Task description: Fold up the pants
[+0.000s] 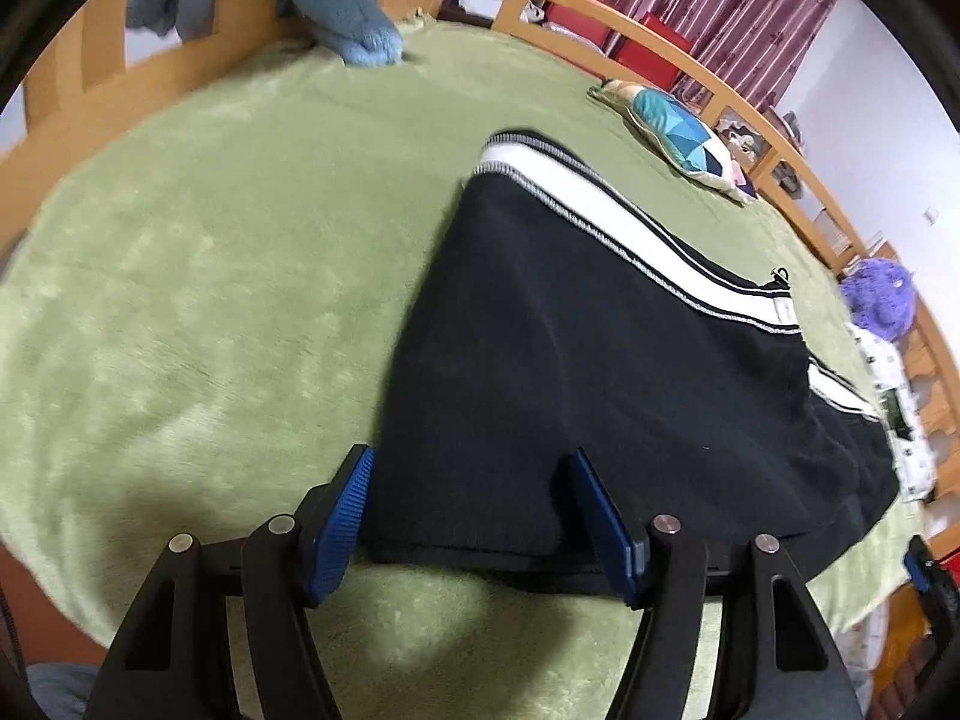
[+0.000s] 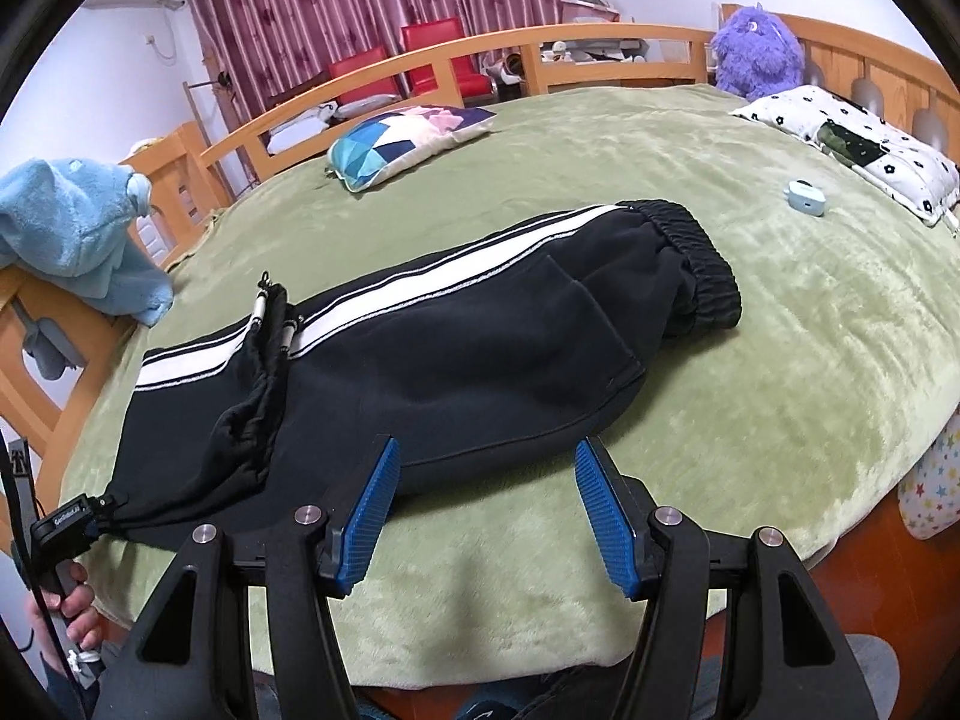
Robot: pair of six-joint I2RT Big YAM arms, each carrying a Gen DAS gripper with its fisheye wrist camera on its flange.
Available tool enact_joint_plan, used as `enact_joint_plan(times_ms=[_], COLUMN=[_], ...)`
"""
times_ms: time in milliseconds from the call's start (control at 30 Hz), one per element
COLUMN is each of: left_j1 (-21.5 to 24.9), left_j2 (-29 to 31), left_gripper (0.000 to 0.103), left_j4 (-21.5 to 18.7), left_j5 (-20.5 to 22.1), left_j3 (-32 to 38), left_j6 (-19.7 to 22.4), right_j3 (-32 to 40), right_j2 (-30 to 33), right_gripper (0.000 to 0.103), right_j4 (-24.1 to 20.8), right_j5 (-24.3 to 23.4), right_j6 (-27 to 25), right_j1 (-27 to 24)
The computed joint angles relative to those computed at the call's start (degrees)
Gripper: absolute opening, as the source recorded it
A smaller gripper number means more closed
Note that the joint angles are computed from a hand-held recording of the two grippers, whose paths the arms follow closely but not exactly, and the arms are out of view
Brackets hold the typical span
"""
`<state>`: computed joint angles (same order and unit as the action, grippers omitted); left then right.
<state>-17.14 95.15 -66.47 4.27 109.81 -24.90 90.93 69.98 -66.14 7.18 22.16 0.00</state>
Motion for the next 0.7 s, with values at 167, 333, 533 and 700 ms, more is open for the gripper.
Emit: enact_joint_plan(times_ms=[167, 333, 533, 700], left_j1=[-1.68, -3.27, -4.69, -6.21], left_j2=[-1.79, -3.04, -2.55, -2.24], left_gripper=[0.063, 0.065, 0.065, 0.065], left_j4=[0.54, 0.79, -1.2, -2.47], left_j5=[-4.9, -7.3, -8.29, -10.88], left_j3=[0.76, 2.34, 4.71, 5.57], left_j6=[2.49, 3.83, 3.8, 3.89], right_j3=[-0.61, -0.79, 0.06, 0.38], right_j2=[0.1, 0.03, -0.1, -0.51], right_gripper=[0.061, 0.061, 0.061, 0.061], right_j4=[-0.6, -0.85, -1.72, -2.17], right_j5=[2.23, 2.88, 3.69, 4.15], right_j6=[-1.28, -1.97, -2.06, -1.94], right_j1=[1.63, 2.06, 2.22, 2.48])
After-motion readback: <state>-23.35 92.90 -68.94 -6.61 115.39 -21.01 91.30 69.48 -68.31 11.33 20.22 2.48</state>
